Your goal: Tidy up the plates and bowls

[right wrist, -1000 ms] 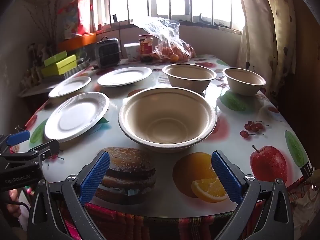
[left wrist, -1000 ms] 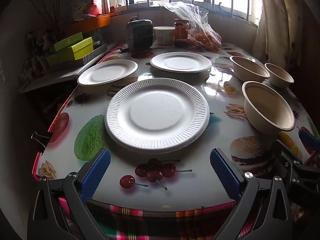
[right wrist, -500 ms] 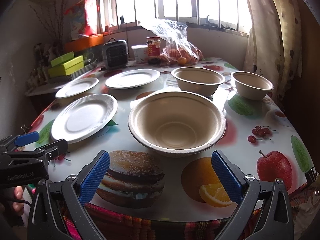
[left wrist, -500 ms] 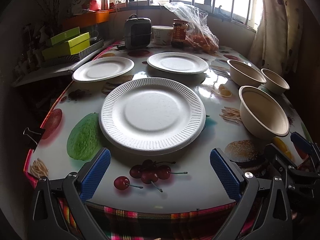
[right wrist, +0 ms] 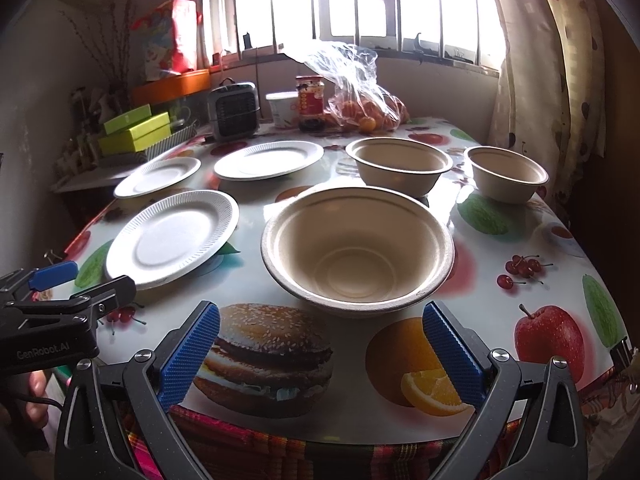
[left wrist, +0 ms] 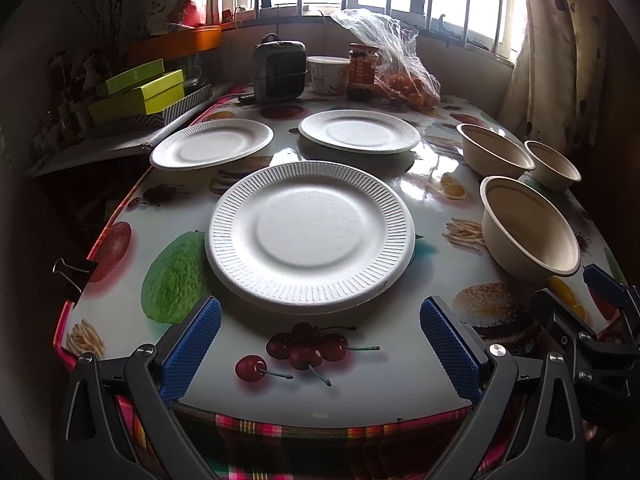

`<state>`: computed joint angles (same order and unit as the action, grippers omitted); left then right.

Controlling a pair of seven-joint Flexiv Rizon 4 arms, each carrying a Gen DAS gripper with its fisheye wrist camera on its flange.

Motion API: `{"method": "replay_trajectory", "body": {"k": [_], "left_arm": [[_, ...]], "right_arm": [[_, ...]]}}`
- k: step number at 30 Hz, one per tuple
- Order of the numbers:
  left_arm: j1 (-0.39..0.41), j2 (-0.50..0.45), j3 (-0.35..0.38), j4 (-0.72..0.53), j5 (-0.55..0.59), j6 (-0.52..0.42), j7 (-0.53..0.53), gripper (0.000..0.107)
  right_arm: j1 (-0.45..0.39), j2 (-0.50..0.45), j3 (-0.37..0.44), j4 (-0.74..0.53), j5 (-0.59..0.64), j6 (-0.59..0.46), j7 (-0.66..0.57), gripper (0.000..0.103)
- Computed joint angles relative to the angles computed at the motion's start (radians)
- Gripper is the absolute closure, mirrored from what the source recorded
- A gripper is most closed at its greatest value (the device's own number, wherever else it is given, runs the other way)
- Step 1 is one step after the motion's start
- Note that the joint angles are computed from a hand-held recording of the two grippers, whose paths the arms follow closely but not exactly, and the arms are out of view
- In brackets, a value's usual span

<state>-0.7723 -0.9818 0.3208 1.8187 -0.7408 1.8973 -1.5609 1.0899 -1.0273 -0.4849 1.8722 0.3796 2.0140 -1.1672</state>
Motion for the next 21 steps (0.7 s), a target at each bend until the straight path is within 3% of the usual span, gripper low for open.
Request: {"method": "replay_trajectory", "body": {"k": [21], "left_arm": [[-0.001, 0.002, 0.005, 0.002, 0.007, 0.000, -0.006, 0.007]], "right_arm": [[-0.001, 0.002, 0.002, 0.000, 0.002, 0.002, -0.003, 0.000]]}}
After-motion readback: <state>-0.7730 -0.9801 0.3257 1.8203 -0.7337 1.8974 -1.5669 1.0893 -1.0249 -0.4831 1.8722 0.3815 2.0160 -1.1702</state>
